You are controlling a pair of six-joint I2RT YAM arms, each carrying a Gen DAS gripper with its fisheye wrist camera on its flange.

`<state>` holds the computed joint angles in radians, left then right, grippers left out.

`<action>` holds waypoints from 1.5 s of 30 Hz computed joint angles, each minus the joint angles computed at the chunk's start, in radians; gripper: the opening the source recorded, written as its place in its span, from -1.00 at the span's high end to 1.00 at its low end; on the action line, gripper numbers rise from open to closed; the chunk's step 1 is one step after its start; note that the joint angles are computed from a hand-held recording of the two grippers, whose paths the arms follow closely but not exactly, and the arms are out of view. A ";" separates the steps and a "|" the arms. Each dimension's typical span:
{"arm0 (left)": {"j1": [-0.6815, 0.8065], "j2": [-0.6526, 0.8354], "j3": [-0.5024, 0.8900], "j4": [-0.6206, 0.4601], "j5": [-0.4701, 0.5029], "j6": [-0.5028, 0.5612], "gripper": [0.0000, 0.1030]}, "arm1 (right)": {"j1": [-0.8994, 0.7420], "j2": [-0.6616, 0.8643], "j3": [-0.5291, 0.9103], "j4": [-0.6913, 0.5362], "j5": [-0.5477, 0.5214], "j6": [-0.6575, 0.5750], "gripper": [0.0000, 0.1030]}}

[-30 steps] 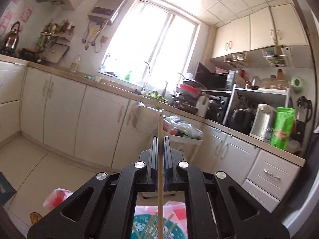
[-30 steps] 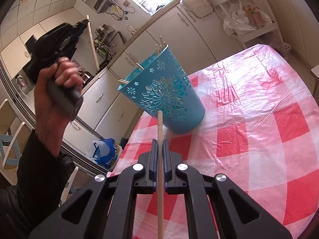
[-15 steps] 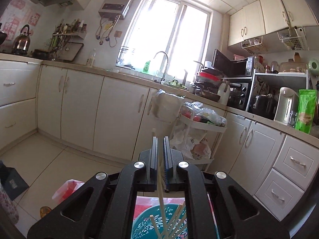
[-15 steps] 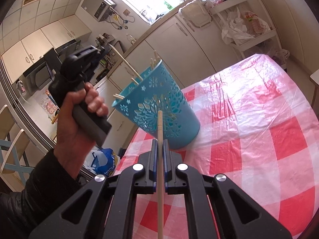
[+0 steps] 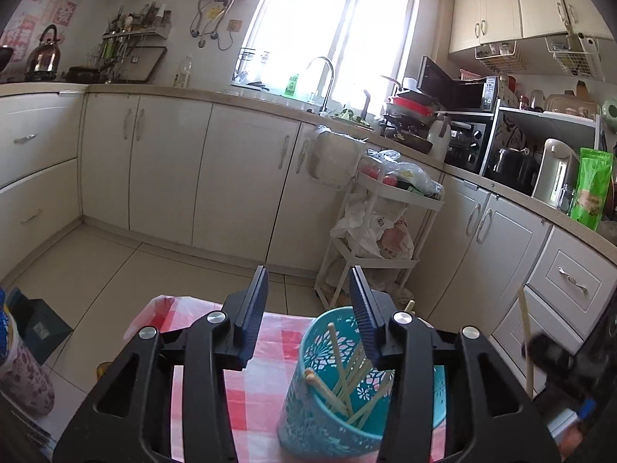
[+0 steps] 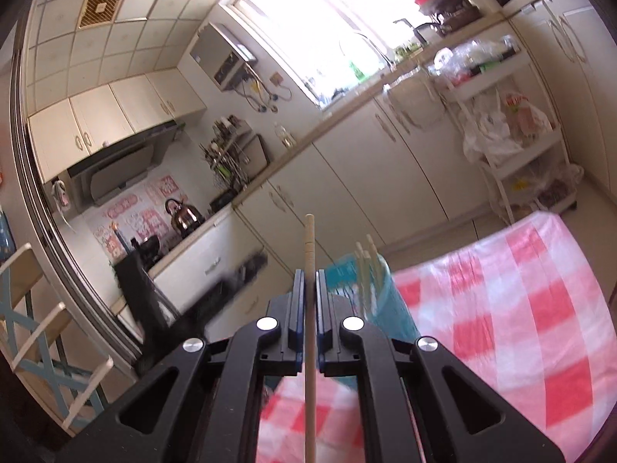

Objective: Organize utensils
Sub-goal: 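Open the left gripper over the basket to drop its chopstick, then hold the right gripper's chopstick above the basket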

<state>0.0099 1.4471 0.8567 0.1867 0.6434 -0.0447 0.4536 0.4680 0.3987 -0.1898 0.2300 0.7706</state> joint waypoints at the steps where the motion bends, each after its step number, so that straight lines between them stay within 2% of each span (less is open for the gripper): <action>1: 0.026 -0.010 -0.012 -0.010 0.026 0.004 0.17 | -0.017 0.050 0.022 0.044 0.000 -0.014 0.88; 4: 0.095 -0.043 -0.056 -0.045 0.081 0.028 0.09 | -0.064 0.174 0.081 0.144 0.000 -0.045 0.88; 6: 0.127 -0.069 -0.100 -0.046 0.089 0.051 0.02 | -0.071 0.250 0.121 0.197 0.044 -0.065 0.88; 10: 0.135 -0.111 -0.153 -0.102 0.023 0.158 0.00 | -0.078 0.378 0.186 0.255 0.122 -0.106 0.88; 14: 0.124 -0.146 -0.185 -0.153 -0.051 0.219 -0.06 | -0.087 0.484 0.237 0.284 0.182 -0.154 0.88; 19: 0.105 -0.191 -0.233 -0.167 -0.106 0.271 -0.15 | -0.109 0.565 0.276 0.308 0.204 -0.202 0.88; 25: 0.088 -0.185 -0.229 -0.194 -0.127 0.296 -0.23 | -0.105 0.608 0.300 0.340 0.242 -0.251 0.88; 33: 0.083 -0.166 -0.243 -0.192 -0.139 0.308 -0.29 | -0.110 0.691 0.344 0.315 0.242 -0.257 0.88; 38: 0.090 -0.139 -0.247 -0.204 -0.132 0.316 -0.33 | -0.134 0.737 0.377 0.241 0.180 -0.233 0.88; 45: 0.100 -0.115 -0.256 -0.221 -0.121 0.337 -0.35 | -0.141 0.748 0.378 0.201 0.131 -0.233 0.88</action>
